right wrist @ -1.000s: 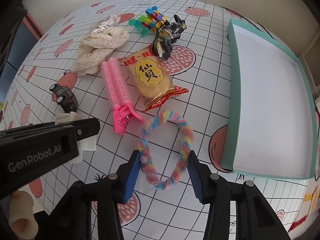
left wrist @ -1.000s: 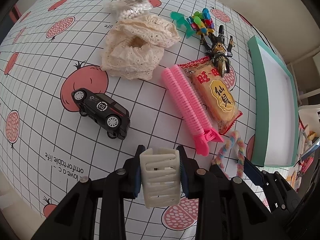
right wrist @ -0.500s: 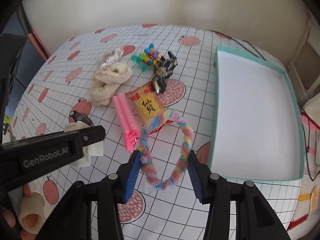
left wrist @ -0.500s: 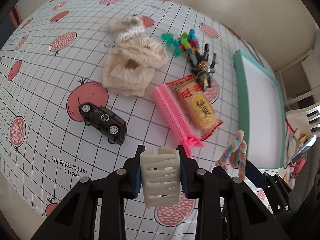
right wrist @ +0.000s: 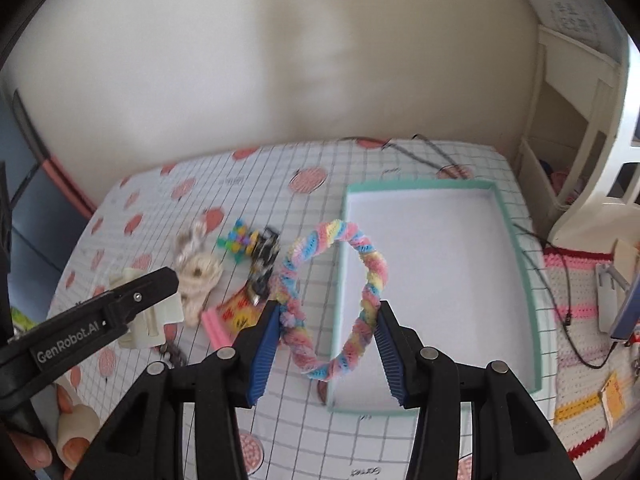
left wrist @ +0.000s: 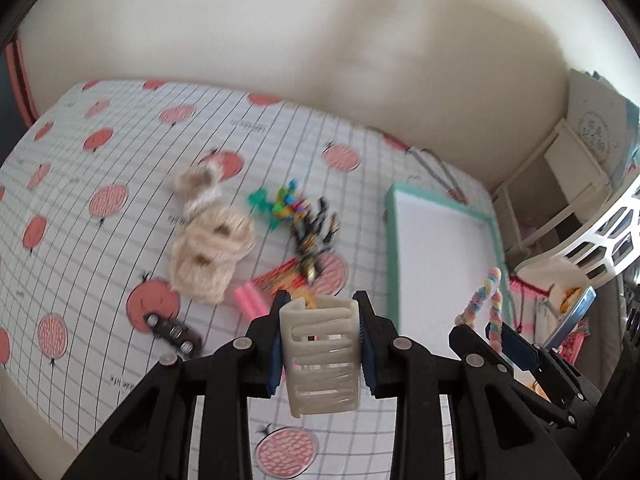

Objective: Organize objects
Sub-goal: 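Carry the claw clip and bracelet over the teal tray with both tools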

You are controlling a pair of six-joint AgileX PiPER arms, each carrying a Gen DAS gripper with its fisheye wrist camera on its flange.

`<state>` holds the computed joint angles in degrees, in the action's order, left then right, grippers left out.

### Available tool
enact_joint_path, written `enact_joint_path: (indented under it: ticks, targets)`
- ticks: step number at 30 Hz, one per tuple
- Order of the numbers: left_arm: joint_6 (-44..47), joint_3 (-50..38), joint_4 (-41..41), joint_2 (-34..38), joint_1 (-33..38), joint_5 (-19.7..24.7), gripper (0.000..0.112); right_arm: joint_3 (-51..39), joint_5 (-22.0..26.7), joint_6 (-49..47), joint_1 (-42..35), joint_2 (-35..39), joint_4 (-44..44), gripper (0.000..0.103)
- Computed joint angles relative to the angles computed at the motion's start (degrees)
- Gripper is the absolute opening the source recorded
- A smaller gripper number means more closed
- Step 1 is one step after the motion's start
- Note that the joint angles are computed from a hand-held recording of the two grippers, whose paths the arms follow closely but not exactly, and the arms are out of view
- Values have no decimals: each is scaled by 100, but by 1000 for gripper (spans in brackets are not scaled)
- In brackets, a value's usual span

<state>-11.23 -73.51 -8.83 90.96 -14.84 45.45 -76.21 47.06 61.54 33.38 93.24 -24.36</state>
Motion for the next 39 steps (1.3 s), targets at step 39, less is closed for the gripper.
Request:
enact_joint_path:
  ticks: [39]
  targets:
    - [-346,-5611,56,4962,-1367,905,33,-297,-1566,-2852,-2947,2018,2084,50]
